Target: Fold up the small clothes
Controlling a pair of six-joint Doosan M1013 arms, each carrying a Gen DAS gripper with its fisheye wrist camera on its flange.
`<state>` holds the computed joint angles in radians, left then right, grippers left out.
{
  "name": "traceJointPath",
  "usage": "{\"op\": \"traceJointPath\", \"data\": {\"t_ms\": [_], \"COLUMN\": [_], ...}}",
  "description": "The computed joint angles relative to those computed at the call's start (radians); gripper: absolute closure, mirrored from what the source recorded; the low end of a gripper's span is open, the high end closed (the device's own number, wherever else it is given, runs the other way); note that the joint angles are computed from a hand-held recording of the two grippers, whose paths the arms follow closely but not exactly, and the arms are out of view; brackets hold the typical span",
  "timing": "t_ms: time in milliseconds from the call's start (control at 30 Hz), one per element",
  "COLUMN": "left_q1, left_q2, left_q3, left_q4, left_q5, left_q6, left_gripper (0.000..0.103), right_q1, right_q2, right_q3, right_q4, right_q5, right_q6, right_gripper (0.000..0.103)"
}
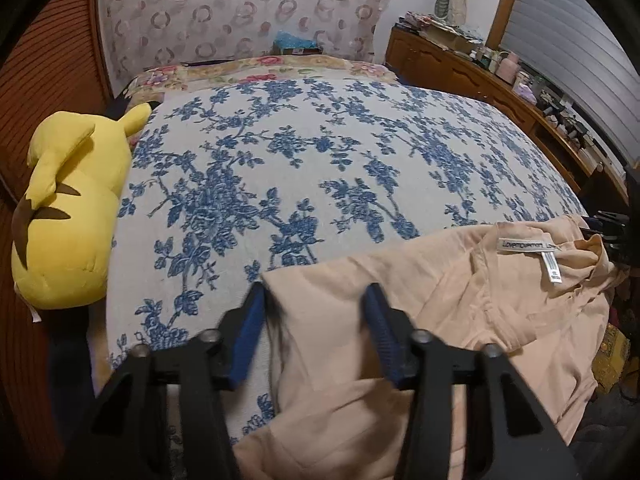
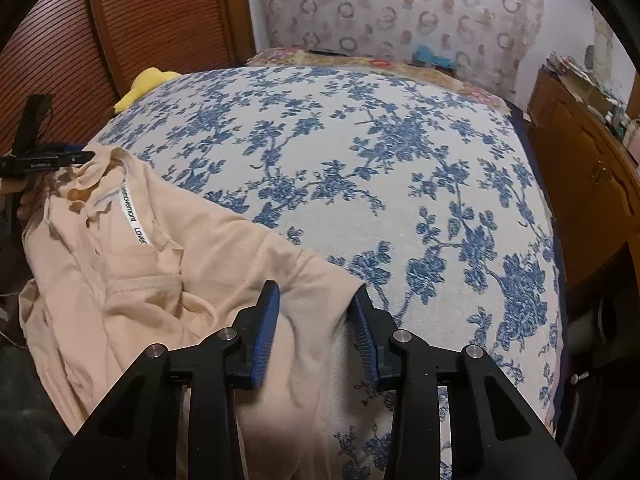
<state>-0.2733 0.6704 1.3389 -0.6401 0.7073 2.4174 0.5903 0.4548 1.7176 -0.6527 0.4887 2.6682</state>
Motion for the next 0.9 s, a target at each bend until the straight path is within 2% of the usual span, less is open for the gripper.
{"op": "traceJointPath", "data": {"t_ms": [67, 133, 167, 233, 333, 467, 567, 667, 767, 900], "left_q1": [-0.005, -0.002, -0.001, 0.0, 0.002, 0.017, 0.03, 0.042, 0.051, 0.063], "left_q2": [-0.003, -0.002, -0.002, -0.014, -0.046, -0.102, -0.15, -0.197, -0.239, -0.29], "left_q3": [0.002, 0.0, 0.001, 0.019, 0.063, 0.122, 0.157, 0.186, 0.202, 0.21], "left_q4": [0.021, 0.006, -0.004, -0.035, -0.118, -0.295, -0.445, -0.603, -0.724, -0.851], "left_q5": [-0.009, 0.007, 0.013, 0.001, -0.033, -0.062, -0.069, -0.068, -0.072, -0.069], "left_q6": [-0.008, 0.004, 0.011, 0.053, 0.136, 0.287, 0.404, 0.541, 0.646, 0.775], "left_gripper": [0.065, 0.08, 0.083, 0.092, 0.095, 0.096, 0.097, 0.097, 0.097, 0.097], "right_q1": [-0.003, -0.005, -0.006, 0.001, 0.014, 0.05, 0.081, 0.111, 0.13, 0.15], "right_q2": [-0.001, -0.003, -0.005, -0.005, -0.016, -0.063, -0.108, -0.149, -0.178, -0.209], "right_q3": [0.002, 0.006, 0.009, 0.008, 0.022, 0.057, 0.075, 0.075, 0.06, 0.024], "right_q4": [0.019, 0.036, 0.054, 0.031, -0.06, -0.387, -0.622, -0.78, -0.849, -0.89], "right_q5": [-0.014, -0.036, -0.054, -0.051, -0.075, -0.072, -0.02, 0.06, 0.118, 0.191], "right_q6": [-0.018, -0.041, -0.061, -0.047, 0.048, 0.384, 0.607, 0.726, 0.733, 0.666], "right_gripper": [0.074, 0.082, 0.092, 0.096, 0.097, 0.098, 0.098, 0.098, 0.098, 0.098]}}
